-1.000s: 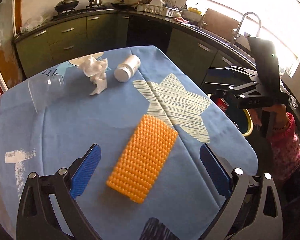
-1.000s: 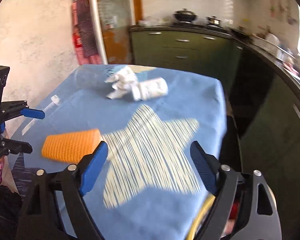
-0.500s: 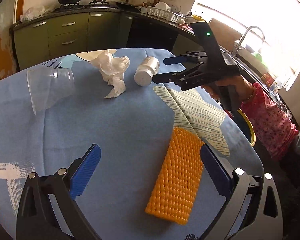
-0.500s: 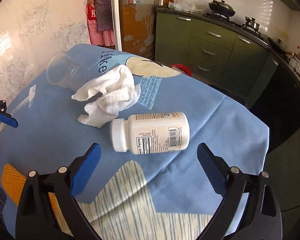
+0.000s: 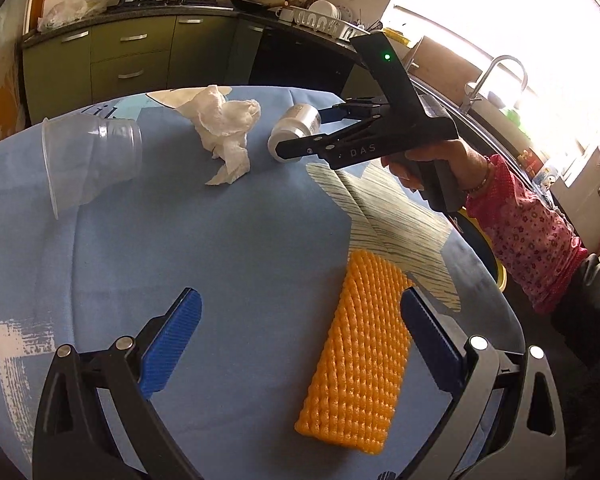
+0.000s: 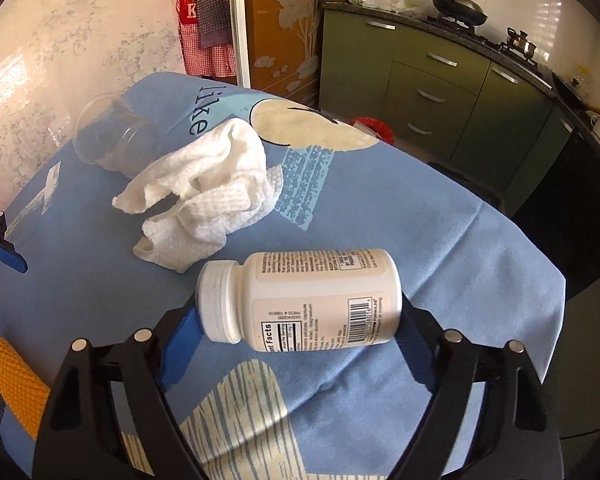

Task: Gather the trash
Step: 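Carry the pill bottle over the bin and open the right gripper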

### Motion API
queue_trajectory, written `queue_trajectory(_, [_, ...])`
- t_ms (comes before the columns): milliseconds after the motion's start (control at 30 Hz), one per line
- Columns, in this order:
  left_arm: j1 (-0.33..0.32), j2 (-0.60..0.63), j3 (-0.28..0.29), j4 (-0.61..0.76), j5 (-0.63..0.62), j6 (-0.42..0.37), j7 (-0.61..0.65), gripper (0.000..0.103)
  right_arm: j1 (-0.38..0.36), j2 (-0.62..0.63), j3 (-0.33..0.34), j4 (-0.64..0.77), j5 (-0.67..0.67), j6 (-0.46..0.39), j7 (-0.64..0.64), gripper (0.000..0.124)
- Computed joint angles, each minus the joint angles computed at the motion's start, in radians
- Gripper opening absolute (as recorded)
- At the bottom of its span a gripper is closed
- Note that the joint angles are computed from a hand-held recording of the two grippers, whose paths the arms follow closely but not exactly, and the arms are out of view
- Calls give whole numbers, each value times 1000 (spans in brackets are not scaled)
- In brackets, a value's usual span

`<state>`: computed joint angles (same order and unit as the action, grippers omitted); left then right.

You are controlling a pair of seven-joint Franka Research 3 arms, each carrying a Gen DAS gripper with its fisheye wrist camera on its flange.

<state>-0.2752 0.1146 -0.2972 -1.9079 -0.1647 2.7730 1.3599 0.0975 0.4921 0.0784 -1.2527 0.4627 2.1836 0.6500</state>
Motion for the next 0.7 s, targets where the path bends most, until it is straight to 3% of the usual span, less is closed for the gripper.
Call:
queue_trajectory(300, [5, 1, -7, -2, -38, 11, 32, 98, -7, -155, -15, -195, 35, 83, 11, 80])
queue_trajectory(533, [0, 6, -16, 2, -46, 8, 54, 98, -29, -407, -72, -467, 56, 131, 34, 80])
queue_trajectory(700, [-11, 1, -28, -1, -62, 27, 92, 98, -62, -601, -129, -683, -33, 188, 156, 81])
